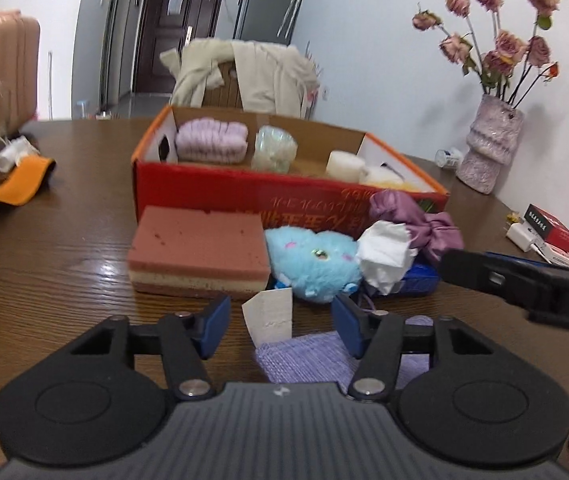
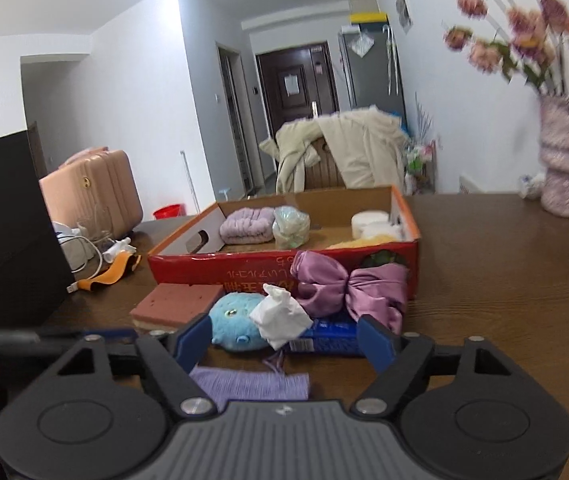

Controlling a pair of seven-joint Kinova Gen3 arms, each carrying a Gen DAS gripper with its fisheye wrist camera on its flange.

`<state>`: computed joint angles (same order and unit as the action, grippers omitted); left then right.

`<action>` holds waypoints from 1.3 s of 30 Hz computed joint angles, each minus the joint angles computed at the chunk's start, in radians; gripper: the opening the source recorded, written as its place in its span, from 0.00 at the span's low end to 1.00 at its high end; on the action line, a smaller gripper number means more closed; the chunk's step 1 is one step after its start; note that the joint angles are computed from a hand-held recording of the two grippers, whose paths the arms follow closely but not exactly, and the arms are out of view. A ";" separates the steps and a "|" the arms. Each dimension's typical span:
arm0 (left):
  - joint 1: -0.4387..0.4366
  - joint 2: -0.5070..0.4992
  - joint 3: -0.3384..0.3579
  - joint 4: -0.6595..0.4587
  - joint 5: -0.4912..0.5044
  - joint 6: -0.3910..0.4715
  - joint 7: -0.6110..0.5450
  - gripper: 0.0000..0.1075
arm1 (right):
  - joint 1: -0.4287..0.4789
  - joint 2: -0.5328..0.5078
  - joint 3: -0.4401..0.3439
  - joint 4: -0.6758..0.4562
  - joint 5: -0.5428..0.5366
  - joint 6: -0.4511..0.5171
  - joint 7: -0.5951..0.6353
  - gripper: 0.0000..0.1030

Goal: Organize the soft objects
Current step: 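Grasp the white paper card with the left tool while the right tool grasps the white tissue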

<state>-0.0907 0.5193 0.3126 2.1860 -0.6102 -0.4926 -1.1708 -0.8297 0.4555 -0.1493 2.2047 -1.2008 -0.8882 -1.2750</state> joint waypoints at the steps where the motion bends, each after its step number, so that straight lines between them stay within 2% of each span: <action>1: -0.009 0.009 0.010 -0.013 -0.012 0.015 0.014 0.50 | 0.031 0.011 0.003 -0.015 0.037 0.036 -0.019 0.66; 4: -0.051 0.038 0.055 -0.051 -0.065 0.053 0.057 0.43 | 0.091 0.052 0.027 -0.073 0.113 0.128 -0.051 0.59; 6: -0.104 0.060 0.109 -0.075 -0.137 0.080 0.096 0.26 | 0.103 0.079 0.047 -0.105 0.137 0.153 -0.065 0.51; 7: -0.123 0.069 0.131 -0.085 -0.161 0.095 0.113 0.22 | 0.108 0.090 0.055 -0.116 0.151 0.164 -0.075 0.49; 11: -0.155 0.086 0.153 -0.092 -0.197 0.092 0.144 0.20 | 0.112 0.114 0.086 -0.146 0.157 0.214 -0.075 0.36; 14: -0.149 0.083 0.143 -0.091 -0.204 0.086 0.146 0.17 | 0.101 0.123 0.100 -0.147 0.167 0.210 -0.087 0.29; 16: -0.178 0.084 0.170 -0.089 -0.243 0.085 0.171 0.17 | 0.096 0.124 0.107 -0.148 0.172 0.217 -0.079 0.23; 17: -0.176 0.075 0.162 -0.080 -0.245 0.069 0.167 0.16 | 0.095 0.124 0.109 -0.146 0.183 0.219 -0.082 0.16; 21: -0.154 0.003 0.090 -0.010 -0.226 -0.045 0.143 0.16 | 0.064 0.117 0.123 -0.147 0.151 0.215 -0.034 0.14; 25: -0.156 -0.091 0.026 0.077 -0.221 -0.154 0.147 0.16 | 0.006 0.067 0.103 -0.103 0.103 0.125 0.003 0.14; 30: -0.171 -0.209 -0.054 0.204 -0.229 -0.298 0.152 0.16 | -0.073 -0.008 0.028 -0.030 0.008 -0.026 0.046 0.14; 39: -0.206 -0.352 -0.215 0.379 -0.367 -0.533 0.163 0.16 | -0.224 -0.065 -0.121 0.043 -0.193 -0.293 0.069 0.14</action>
<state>-0.2970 0.1671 0.0975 2.5654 -0.9774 -1.0255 -1.0078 -1.0535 0.3904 -0.2703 2.2478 -1.3935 -1.1809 -1.2056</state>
